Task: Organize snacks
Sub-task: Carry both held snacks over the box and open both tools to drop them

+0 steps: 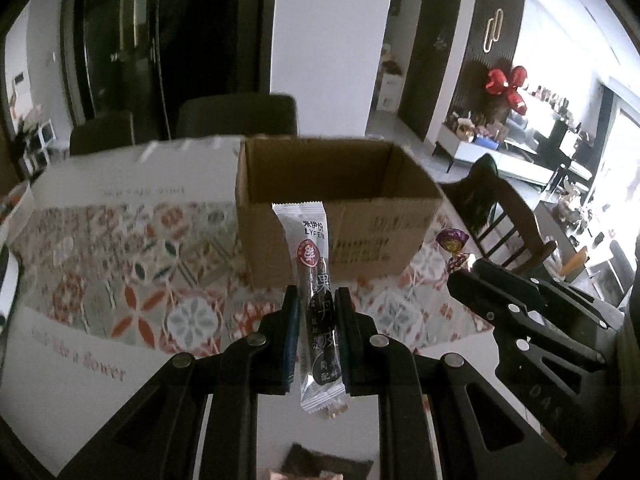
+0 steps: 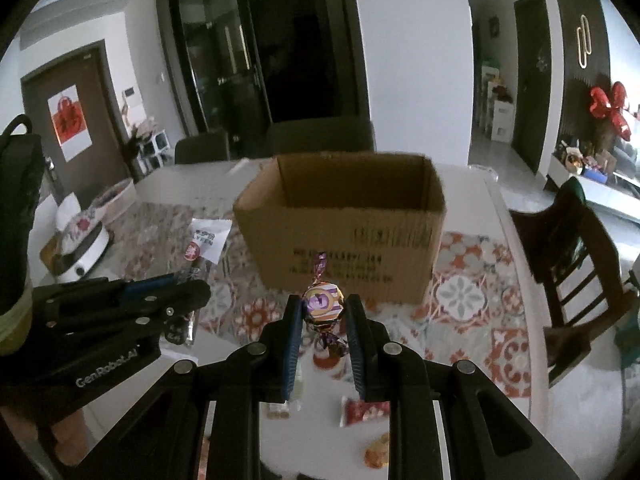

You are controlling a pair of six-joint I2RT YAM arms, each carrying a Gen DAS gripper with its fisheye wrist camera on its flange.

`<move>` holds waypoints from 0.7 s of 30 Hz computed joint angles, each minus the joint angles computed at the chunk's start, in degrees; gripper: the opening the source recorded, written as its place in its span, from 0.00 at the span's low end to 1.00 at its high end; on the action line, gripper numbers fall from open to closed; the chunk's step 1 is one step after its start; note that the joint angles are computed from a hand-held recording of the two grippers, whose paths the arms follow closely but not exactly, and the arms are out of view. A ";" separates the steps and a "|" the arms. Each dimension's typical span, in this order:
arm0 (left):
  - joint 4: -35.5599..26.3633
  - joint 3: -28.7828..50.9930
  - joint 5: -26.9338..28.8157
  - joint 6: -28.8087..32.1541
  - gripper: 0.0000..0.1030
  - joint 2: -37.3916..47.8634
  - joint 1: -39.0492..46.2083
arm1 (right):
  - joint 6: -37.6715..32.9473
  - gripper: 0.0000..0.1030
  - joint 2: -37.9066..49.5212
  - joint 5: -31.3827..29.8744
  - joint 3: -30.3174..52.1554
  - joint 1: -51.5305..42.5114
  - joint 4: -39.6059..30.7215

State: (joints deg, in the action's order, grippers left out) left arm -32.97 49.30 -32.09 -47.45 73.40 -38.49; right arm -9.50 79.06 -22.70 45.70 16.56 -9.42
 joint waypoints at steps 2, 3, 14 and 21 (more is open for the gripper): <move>0.61 0.94 0.19 2.67 0.18 -0.53 1.26 | 0.66 0.22 0.39 0.05 1.48 -0.03 0.00; 0.96 1.31 0.28 3.71 0.18 -0.62 1.83 | 0.96 0.22 0.41 0.20 2.01 0.03 0.07; 6.55 7.08 2.94 16.65 0.18 1.49 9.65 | 4.17 0.22 5.62 1.26 11.67 0.79 2.44; 10.12 10.28 6.01 22.68 0.18 5.35 14.91 | 4.80 0.22 12.74 2.22 19.12 1.73 2.91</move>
State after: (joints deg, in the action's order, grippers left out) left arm -22.85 59.58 -26.09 -24.77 78.75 -23.58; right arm -4.70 91.80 -20.48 64.82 18.29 -6.51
